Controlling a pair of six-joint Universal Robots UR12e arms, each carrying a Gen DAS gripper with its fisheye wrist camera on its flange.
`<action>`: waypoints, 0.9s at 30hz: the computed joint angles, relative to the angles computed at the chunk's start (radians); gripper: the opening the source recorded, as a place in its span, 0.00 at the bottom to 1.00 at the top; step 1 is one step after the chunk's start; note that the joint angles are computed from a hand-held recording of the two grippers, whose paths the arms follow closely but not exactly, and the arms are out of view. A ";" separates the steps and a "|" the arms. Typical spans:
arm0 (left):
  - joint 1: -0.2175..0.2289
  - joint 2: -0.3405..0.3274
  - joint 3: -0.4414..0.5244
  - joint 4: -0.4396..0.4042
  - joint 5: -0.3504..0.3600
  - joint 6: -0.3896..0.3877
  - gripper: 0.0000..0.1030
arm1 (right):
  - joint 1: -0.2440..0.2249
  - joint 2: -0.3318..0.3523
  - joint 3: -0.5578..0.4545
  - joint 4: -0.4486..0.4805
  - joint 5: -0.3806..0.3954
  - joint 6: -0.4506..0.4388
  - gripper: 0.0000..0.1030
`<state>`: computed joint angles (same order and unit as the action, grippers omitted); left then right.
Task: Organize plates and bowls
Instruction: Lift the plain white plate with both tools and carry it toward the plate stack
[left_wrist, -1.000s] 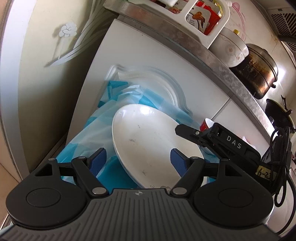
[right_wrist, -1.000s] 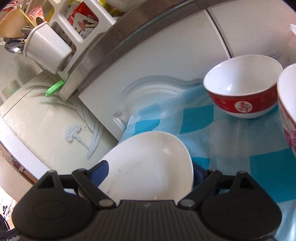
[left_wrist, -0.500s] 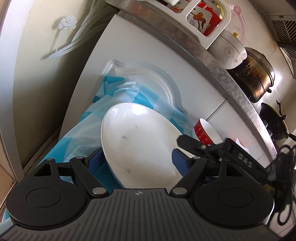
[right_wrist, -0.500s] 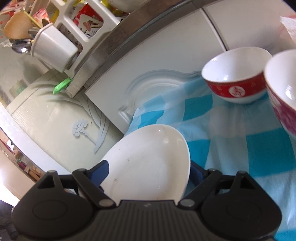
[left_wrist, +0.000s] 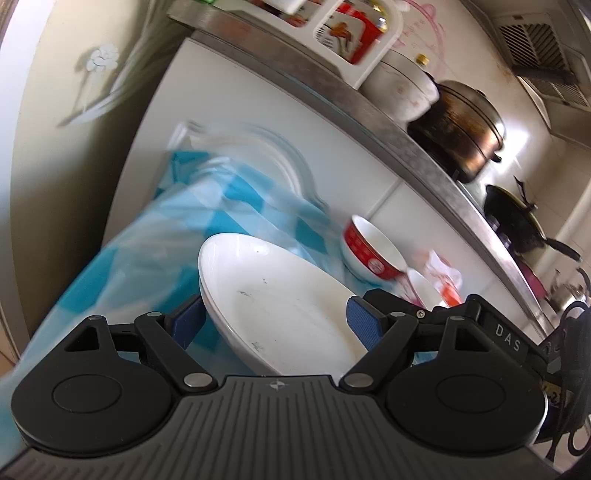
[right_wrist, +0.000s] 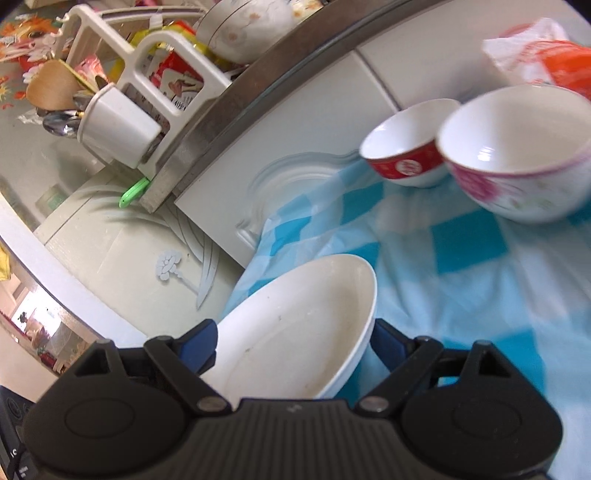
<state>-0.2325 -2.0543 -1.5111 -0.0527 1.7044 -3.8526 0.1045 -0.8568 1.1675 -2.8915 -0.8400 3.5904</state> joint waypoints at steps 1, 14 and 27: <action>-0.004 0.004 -0.005 -0.002 -0.001 0.010 0.96 | -0.004 -0.009 0.019 -0.019 0.002 0.020 0.87; -0.046 0.065 -0.071 -0.041 0.008 0.036 0.86 | -0.026 -0.123 0.210 -0.174 -0.009 0.065 0.87; -0.096 0.082 -0.097 -0.092 0.116 0.136 0.58 | -0.022 -0.212 0.368 -0.193 -0.127 0.068 0.72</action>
<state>-0.3282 -1.9725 -1.6078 -0.1445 1.8205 -3.7171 0.0827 -1.0683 1.5354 -3.0847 -0.9675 3.6580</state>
